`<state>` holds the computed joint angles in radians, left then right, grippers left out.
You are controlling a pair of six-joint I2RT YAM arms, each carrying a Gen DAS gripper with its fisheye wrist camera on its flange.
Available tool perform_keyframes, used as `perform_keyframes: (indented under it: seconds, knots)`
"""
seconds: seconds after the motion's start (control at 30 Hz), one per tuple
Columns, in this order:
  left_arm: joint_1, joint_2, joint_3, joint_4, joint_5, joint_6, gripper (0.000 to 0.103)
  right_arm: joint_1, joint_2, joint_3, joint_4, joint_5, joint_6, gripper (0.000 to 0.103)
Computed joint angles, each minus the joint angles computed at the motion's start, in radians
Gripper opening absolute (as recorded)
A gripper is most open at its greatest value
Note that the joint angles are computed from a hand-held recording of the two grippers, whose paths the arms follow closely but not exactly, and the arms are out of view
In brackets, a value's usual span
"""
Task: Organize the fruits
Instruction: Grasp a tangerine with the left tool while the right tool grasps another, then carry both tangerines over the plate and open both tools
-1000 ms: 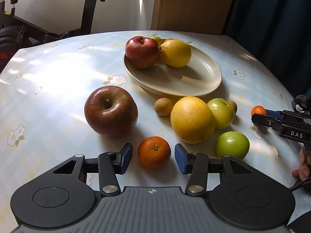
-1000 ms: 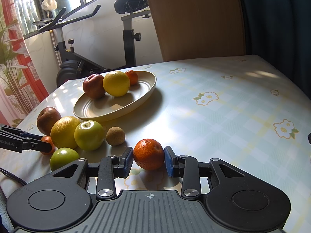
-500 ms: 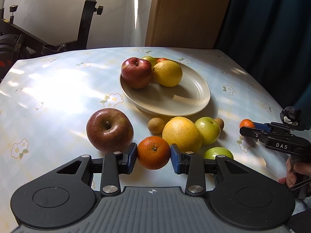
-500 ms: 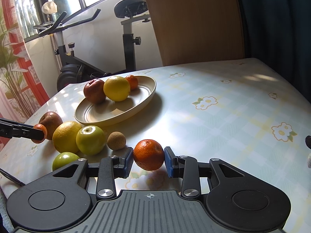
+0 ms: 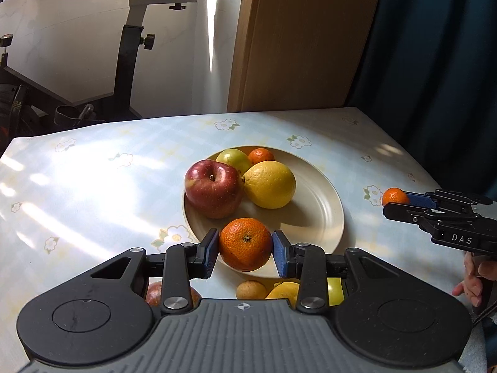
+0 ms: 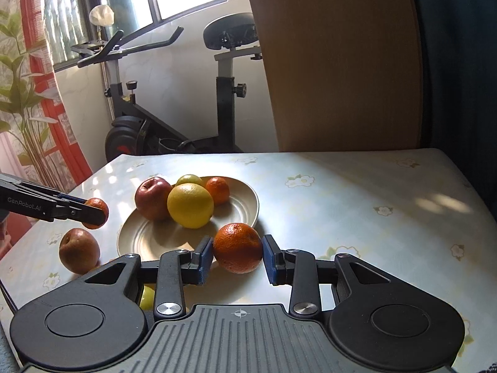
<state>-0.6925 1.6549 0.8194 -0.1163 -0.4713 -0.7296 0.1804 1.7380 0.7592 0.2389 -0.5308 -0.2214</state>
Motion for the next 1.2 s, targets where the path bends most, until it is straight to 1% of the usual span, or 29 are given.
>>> perform_keyframes:
  seconds: [0.1, 0.23, 0.43, 0.53, 0.77, 0.87, 1.03, 1.1, 1.13, 1.2]
  knots:
    - [0.059, 0.075, 0.054, -0.009, 0.048, 0.012, 0.039, 0.036, 0.088, 0.110, -0.032, 0.022, -0.008, 0.031]
    - [0.103, 0.154, 0.115, -0.036, 0.079, 0.028, 0.039, 0.074, 0.200, 0.242, -0.071, 0.037, -0.020, 0.031]
    - [0.134, 0.197, 0.138, -0.032, 0.094, 0.052, 0.039, 0.117, 0.329, 0.387, -0.114, 0.064, -0.039, 0.031]
    - [0.145, 0.217, 0.154, -0.037, 0.111, 0.062, 0.039, 0.132, 0.374, 0.435, -0.119, 0.074, -0.035, 0.031]
    - [0.142, 0.245, 0.174, -0.042, 0.103, 0.087, 0.040, 0.152, 0.415, 0.473, -0.093, 0.084, -0.023, 0.032]
    - [0.145, 0.242, 0.165, -0.026, 0.110, 0.086, 0.040, 0.156, 0.417, 0.481, -0.098, 0.077, -0.019, 0.036]
    - [0.152, 0.219, 0.145, -0.018, 0.126, 0.082, 0.042, 0.154, 0.394, 0.452, -0.078, 0.088, 0.001, 0.036]
    - [0.146, 0.202, 0.131, -0.014, 0.121, 0.080, 0.044, 0.150, 0.378, 0.431, -0.067, 0.087, 0.011, 0.036]
    - [0.142, 0.190, 0.122, -0.010, 0.118, 0.076, 0.048, 0.145, 0.364, 0.415, -0.060, 0.086, 0.019, 0.036]
    - [0.134, 0.164, 0.108, -0.013, 0.105, 0.063, 0.050, 0.138, 0.344, 0.392, -0.052, 0.083, 0.029, 0.036]
